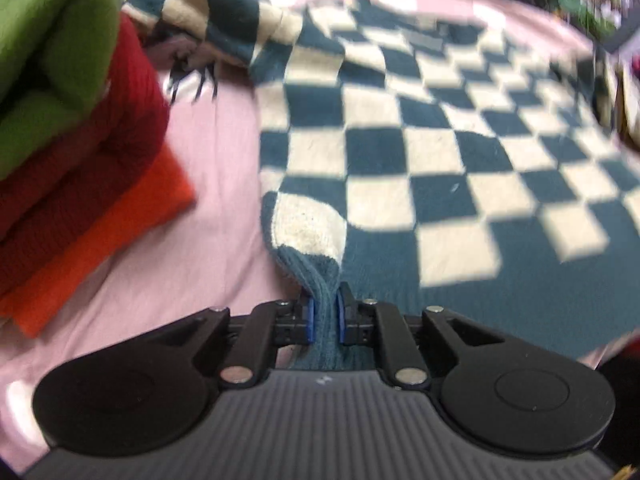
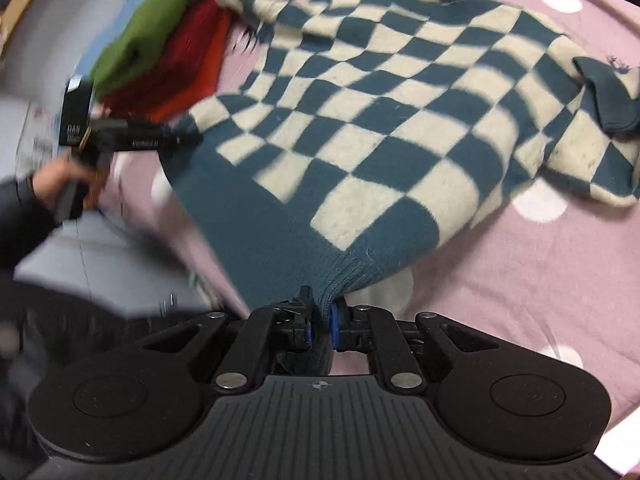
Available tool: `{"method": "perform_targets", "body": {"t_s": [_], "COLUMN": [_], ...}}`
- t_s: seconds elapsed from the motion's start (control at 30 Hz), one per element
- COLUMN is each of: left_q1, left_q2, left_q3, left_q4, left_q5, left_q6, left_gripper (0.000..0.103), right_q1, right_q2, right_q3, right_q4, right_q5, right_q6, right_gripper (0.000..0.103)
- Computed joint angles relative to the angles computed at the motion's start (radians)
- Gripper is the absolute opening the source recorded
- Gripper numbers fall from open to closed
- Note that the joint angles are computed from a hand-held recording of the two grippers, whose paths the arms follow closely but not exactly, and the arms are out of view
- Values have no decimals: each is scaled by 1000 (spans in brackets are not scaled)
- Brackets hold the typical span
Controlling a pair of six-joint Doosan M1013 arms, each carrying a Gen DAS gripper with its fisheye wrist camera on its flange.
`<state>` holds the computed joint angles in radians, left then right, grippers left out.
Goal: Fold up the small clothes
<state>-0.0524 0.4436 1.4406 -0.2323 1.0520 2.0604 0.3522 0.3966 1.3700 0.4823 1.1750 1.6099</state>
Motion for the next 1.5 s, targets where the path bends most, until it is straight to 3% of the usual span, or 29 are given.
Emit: {"method": "perform_targets", "body": {"t_s": [0.1,0.2,0.3,0.33,0.43,0.47,0.57,0.6,0.67,0.77,0.87,0.97,1.0,1.13,1.27,1.33,1.37,1.43,1.5], "left_q1": [-1,-7,-11,-12,-19,-22,-2,8,19,13,-11,-37,-45,-75,-99,-113,-119,-133,-142], "left_q2": [-5,-10,-4,-2,-3,-3,-10,-15,-17,0,9,8,7,-7,-9,-7,-4,-3,-5], "left_q3": [31,53,54,50,41,35,24,24,17,-11,-16,-3,2,24,17,13,10,13,25], "left_q4": [87,164,187,189,223,231,189,140,61,9,12,-2,-7,-3,20,50,68,116,170], "left_q5": [-15,-43,-40,-37,-37,-45,-92,-110,-125,-82,-50,-35,-36,-49,-35,-33,-33,-39,-58], "left_q6": [-64,-113,-124,-122,-148,-174,-237,-234,-226,-202,-186,-163,-158,-165,-159,-159,-162,-170,-183], "left_gripper": [10,10,10,12,28,39,81,89,89,90,90,90,90,90,92,92,92,92,92], "right_q1": [21,25,18,12,0,-5,-10,-10,4,16,32,31,28,14,52,56,58,56,41], "right_q2": [26,53,25,10,-36,-48,-66,-66,-42,-32,-11,-8,-8,-37,-8,16,31,40,44], "right_q3": [5,30,88,109,165,185,224,235,234,249,244,249,247,216,22,-32,-48,-34,1], "right_q4": [-26,34,65,54,-68,-94,-77,-43,27,123,112,128,143,148,-119,-143,-149,-133,-18], "right_q5": [21,8,-106,-146,-230,-244,-271,-280,-275,-262,-268,-268,-257,-191,94,195,222,188,124], "right_q6": [61,114,215,277,510,559,561,525,469,359,326,300,277,198,120,51,32,64,36], "right_gripper": [22,48,60,70,74,76,72,72,69,64,63,42,19,18,17,21,28,59,60]}}
